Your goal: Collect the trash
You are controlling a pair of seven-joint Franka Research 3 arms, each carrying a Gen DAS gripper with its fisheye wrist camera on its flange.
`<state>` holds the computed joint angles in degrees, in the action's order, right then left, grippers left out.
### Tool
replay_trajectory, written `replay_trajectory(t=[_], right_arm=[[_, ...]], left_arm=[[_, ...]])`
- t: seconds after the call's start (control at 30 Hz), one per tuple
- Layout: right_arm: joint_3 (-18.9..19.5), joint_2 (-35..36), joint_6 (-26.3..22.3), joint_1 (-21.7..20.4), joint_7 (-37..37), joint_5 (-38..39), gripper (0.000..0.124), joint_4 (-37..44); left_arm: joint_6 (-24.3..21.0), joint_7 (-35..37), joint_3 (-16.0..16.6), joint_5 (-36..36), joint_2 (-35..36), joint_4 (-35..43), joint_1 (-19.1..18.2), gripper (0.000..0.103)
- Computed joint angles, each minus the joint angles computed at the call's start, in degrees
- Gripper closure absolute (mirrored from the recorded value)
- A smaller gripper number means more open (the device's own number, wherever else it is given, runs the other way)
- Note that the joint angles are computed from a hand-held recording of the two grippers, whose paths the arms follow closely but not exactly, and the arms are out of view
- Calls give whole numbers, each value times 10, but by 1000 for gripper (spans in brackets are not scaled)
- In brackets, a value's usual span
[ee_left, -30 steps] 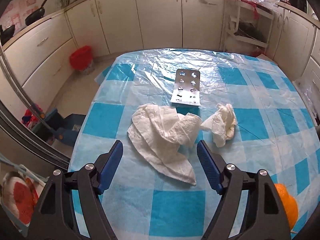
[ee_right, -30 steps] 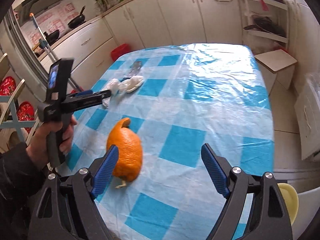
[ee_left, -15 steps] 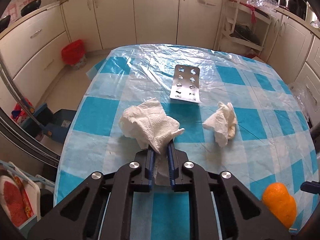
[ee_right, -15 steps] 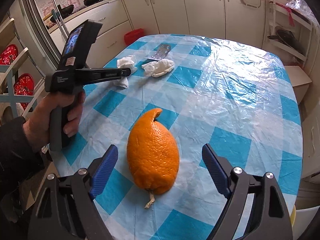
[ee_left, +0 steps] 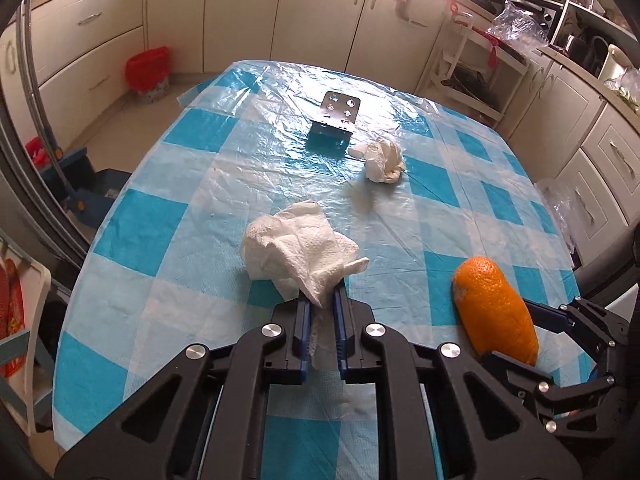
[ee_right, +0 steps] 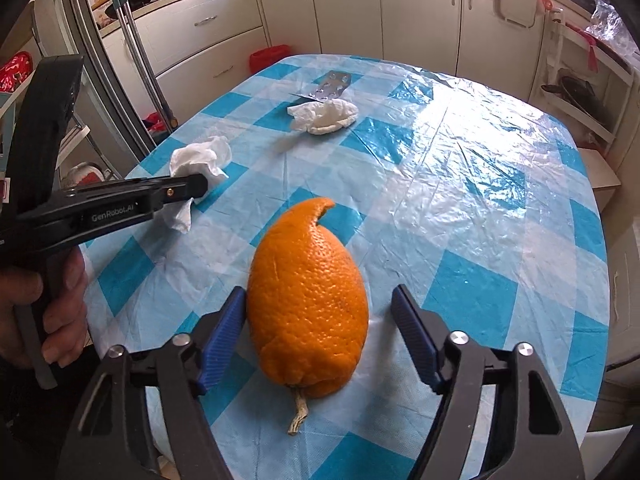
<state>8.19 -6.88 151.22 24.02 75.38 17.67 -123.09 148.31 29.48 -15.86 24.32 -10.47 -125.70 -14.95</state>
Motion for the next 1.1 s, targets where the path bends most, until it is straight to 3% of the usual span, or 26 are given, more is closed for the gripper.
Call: replay_trajectory(t=[0.03,0.17,0.6,1.1], right_arm=[[0,1,-5,0,0,-1,80,3],[-2,-11,-3,4,-20,15,89,-8],[-21,-90,20,-14,-46,48,89,-83],[-36,-132,28,-29,-54,61,89,-118]], left_arm=[[-3,-2,-2,4,-2,0,0,93],[-18,-8,-9,22,-7,7,-1,93],[-76,-22,-41,100,24,76,-37,93],[-113,-15,-42,130,84,147,-92,93]])
